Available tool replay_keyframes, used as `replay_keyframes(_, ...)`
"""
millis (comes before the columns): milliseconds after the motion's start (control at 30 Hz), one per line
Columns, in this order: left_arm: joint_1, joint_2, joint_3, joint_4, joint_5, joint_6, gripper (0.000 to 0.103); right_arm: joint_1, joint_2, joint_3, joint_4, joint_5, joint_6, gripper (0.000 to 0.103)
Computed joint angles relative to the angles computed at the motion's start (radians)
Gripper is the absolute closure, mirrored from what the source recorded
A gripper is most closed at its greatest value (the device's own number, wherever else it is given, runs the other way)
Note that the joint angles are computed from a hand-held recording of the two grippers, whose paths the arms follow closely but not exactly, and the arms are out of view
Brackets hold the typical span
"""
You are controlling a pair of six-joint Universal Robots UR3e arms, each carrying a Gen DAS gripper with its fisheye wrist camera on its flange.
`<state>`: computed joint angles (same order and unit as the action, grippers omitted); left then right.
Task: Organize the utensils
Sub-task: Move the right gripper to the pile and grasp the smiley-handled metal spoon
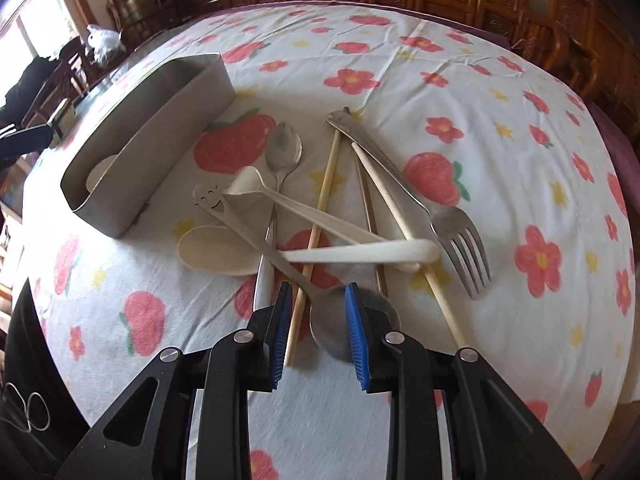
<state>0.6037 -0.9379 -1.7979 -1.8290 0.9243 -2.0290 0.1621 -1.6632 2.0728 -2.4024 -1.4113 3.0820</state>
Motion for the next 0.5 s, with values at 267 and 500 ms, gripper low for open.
replay_keyframes(267,-0.062,-0.041,-0.016,0.083,0.006,-0.067,0.008,0.021,0.095,-0.101,0.041,0.012,-0.059,0.074)
replay_keyframes(500,-0.062,-0.02,-0.027,0.073,0.013,-0.062,0.008,0.051,0.115,-0.122,0.034,-0.014,-0.055,0.079)
